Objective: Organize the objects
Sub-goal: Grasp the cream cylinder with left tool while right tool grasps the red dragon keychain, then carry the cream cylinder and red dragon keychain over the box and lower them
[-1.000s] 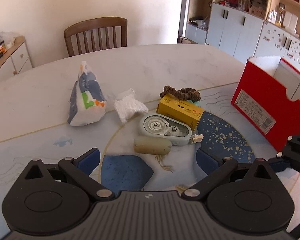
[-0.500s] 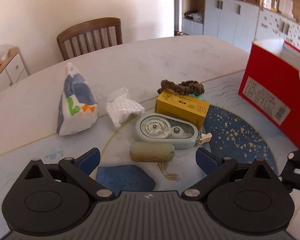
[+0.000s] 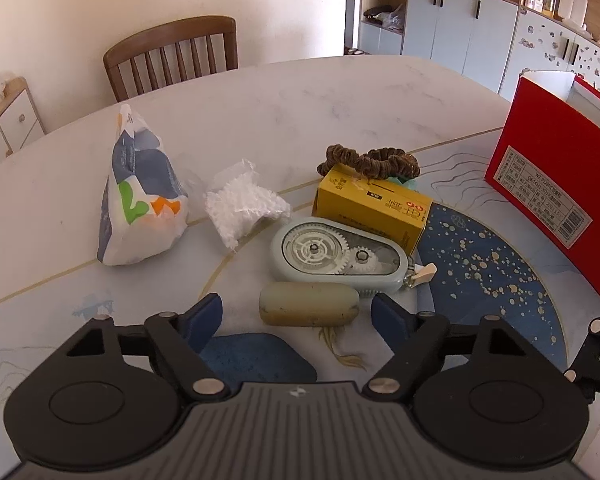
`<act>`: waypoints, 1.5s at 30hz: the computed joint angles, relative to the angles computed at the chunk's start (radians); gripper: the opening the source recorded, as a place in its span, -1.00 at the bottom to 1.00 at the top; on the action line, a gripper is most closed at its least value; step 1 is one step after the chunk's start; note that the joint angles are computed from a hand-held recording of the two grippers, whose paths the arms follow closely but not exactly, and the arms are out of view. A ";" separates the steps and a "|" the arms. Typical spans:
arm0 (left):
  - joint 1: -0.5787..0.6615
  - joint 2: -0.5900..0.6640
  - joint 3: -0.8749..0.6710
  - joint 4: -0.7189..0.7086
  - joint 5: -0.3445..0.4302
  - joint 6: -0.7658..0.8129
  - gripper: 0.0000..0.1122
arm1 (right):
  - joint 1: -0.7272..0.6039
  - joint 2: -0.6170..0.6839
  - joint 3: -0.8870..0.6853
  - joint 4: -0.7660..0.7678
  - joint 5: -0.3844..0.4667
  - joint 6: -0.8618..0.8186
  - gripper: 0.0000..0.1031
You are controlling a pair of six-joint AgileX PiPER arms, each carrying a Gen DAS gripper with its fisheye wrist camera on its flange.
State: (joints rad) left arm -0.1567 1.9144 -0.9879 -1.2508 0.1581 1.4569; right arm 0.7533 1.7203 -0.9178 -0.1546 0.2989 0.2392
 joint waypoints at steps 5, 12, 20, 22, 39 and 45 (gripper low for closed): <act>0.000 0.000 0.002 -0.046 -0.001 0.034 0.31 | 0.006 -0.001 0.005 -0.016 -0.004 0.016 0.01; -0.003 -0.009 0.008 -0.090 0.015 0.089 -0.10 | 0.012 -0.008 0.012 -0.054 -0.005 0.065 -0.04; 0.003 -0.038 0.036 -0.014 0.003 -0.010 -0.10 | 0.013 -0.032 0.038 -0.101 -0.006 0.147 -0.07; 0.009 -0.053 0.048 0.033 0.003 -0.069 -0.10 | 0.007 -0.045 0.050 -0.078 -0.011 0.137 -0.07; -0.003 -0.334 0.191 0.467 0.065 -0.558 -0.10 | -0.044 -0.336 0.184 -0.054 0.043 0.220 -0.07; -0.073 -0.448 0.206 0.770 0.115 -0.883 -0.10 | -0.105 -0.472 0.199 0.036 0.122 0.125 -0.07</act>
State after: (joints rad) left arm -0.2301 1.4666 -0.7818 -0.4808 0.2729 0.5735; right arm 0.6483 1.2480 -0.7190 -0.1186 0.4210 0.3644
